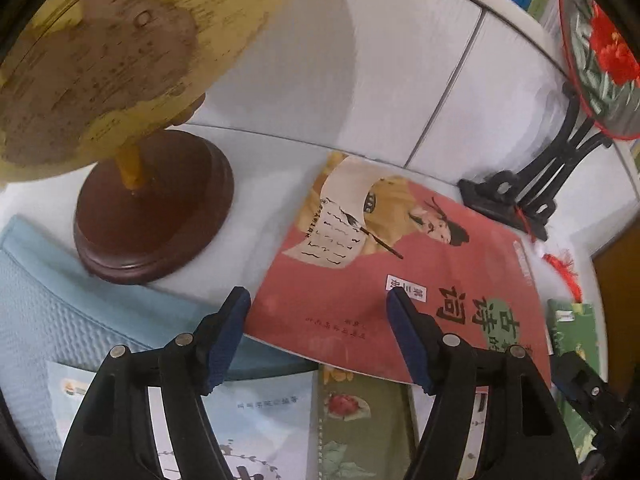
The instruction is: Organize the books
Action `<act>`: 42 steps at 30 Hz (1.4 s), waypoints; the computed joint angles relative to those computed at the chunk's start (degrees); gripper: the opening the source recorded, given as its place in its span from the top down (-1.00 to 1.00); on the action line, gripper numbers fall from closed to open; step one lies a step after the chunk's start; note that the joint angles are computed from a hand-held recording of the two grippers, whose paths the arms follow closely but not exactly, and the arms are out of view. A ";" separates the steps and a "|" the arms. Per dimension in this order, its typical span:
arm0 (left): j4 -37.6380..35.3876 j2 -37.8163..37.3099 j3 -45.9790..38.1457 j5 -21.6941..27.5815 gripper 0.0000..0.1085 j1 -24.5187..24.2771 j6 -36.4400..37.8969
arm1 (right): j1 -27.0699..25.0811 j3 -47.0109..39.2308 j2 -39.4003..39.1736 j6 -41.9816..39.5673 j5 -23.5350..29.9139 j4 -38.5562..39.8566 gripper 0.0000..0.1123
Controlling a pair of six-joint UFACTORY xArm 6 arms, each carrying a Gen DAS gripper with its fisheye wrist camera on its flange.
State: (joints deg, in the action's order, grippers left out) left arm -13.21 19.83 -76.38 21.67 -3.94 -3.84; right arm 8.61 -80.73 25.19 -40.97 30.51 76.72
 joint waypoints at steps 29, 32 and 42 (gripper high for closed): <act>-4.31 -18.54 14.90 13.25 -0.17 -1.83 24.85 | -8.30 36.69 -30.61 -0.29 10.15 1.00 -0.05; -5.04 -14.94 11.70 18.10 -0.15 -2.01 24.95 | -4.72 41.47 -34.52 1.72 8.41 -0.80 -0.06; -13.28 -30.09 27.20 22.83 -0.16 -3.82 34.84 | 3.19 43.26 -35.72 -3.01 -4.54 5.04 -0.53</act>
State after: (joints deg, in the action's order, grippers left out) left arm -26.50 -10.26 -49.18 44.51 -7.76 31.00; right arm 11.81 -37.46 -10.53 -43.98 25.97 81.75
